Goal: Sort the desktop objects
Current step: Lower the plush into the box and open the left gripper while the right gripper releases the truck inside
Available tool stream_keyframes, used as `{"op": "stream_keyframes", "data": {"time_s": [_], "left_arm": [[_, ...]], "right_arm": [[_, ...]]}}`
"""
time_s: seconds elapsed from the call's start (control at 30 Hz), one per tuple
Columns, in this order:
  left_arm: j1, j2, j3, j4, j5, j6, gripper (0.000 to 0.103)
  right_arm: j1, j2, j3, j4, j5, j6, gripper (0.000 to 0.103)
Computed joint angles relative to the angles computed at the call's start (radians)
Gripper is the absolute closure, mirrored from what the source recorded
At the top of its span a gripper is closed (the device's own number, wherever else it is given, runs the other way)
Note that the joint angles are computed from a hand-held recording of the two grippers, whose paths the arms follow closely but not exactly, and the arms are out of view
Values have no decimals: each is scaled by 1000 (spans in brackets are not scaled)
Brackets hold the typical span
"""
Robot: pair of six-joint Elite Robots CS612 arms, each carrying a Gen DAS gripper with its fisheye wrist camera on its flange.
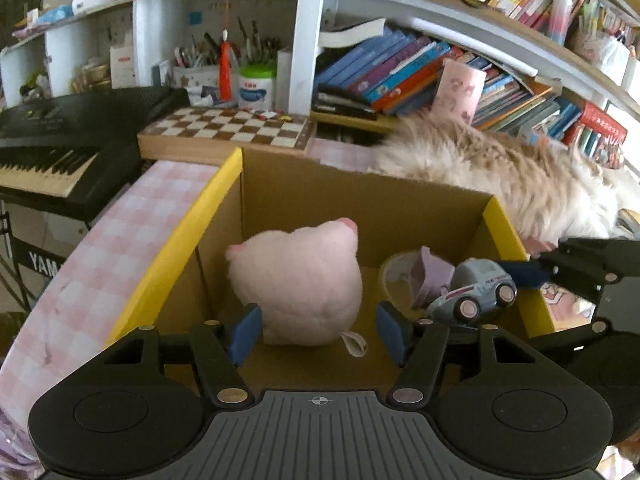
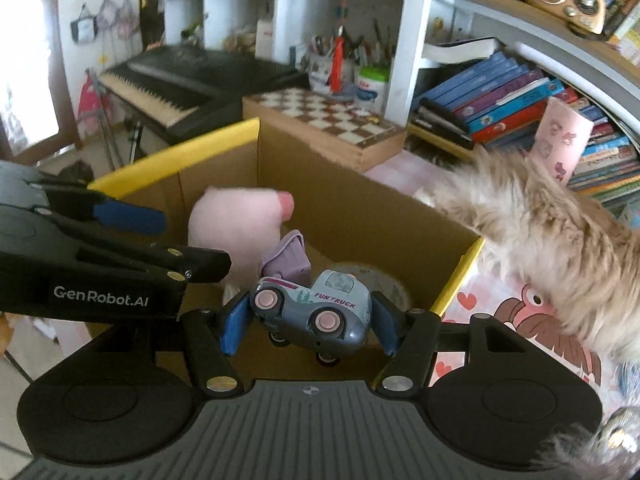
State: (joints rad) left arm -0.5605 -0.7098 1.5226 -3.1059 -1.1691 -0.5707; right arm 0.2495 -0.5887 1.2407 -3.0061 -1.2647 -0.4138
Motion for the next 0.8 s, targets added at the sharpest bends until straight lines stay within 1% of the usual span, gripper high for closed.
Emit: {"op": "stream_keyframes", "data": {"time_s": [0.07, 0.17, 0.27, 0.33, 0.4, 0.5, 0.63, 0.73, 0.8], "left_arm": [[1, 3, -3, 12, -4, -13, 39], [2, 3, 2, 22, -9, -19, 37], [-3, 7, -1, 28, 8, 23, 36], [-6, 10, -2, 27, 23, 34, 34], [-6, 12, -6, 33, 24, 38, 29], [-6, 14, -6, 22, 24, 38, 27], [-2, 14, 5, -40, 2, 22, 19], [-7, 12, 18, -95, 19, 17, 17], [-11, 10, 26, -128, 37, 24, 15]], "right_arm": [[2, 4, -7, 9, -7, -43, 43], [4, 9, -23, 56, 0, -102, 43], [7, 16, -38, 103, -4, -166, 43], [10, 19, -40, 110, -10, -212, 42], [12, 23, -45, 109, -21, -226, 42], [15, 30, -56, 114, -44, -269, 39], [15, 30, -61, 130, -45, -267, 37], [13, 28, -55, 107, -40, -243, 29], [12, 24, -44, 81, -32, -220, 28]]}}
